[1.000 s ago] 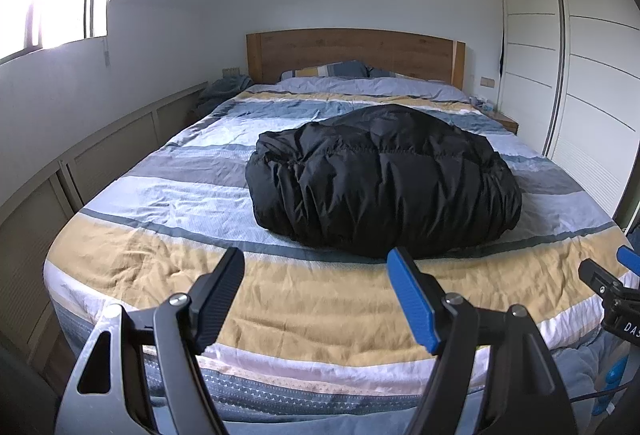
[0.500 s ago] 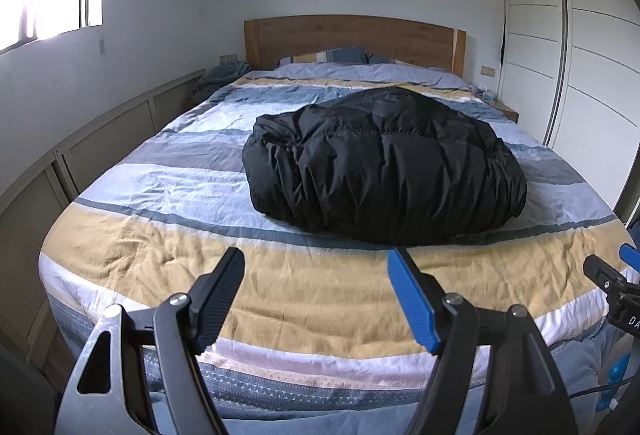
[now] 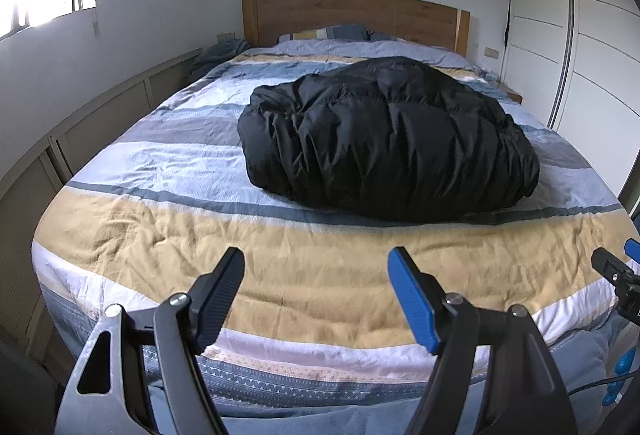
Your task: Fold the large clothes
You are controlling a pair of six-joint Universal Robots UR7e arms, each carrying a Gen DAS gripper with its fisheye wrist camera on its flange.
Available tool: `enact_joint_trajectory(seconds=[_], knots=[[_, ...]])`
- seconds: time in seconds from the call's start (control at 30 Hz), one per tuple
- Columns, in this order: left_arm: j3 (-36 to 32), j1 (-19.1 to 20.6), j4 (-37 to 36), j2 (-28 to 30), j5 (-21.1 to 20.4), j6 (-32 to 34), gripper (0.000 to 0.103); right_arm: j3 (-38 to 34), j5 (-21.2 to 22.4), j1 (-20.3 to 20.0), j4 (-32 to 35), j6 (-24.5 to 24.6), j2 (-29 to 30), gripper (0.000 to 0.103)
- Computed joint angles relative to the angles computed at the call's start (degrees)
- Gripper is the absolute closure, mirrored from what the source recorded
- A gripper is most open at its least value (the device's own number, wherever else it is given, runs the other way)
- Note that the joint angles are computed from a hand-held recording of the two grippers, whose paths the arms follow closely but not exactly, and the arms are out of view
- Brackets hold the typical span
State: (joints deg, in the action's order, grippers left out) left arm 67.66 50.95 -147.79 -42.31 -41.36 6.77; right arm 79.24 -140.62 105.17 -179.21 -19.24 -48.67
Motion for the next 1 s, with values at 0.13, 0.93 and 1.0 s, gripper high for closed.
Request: enact_joint_trajectory(seconds=[0.13, 0.93, 1.0], knots=[[-1.01, 0.45, 1.58, 0.65, -0.27, -0.83, 0.03, -0.74, -0.2, -0.35, 1.33, 0.49, 0.36, 0.0], [-6.33, 2.7, 8.78, 4.07, -0.61, -3.01, 0.03, -4.38, 0.03, -2.57, 8.54, 3.87, 2.07, 0.0], [-6.61, 2.88, 9.37, 4.23, -0.66, -3.24, 0.03, -4.48, -0.01, -2.67, 9.05, 4.14, 2.11, 0.0]])
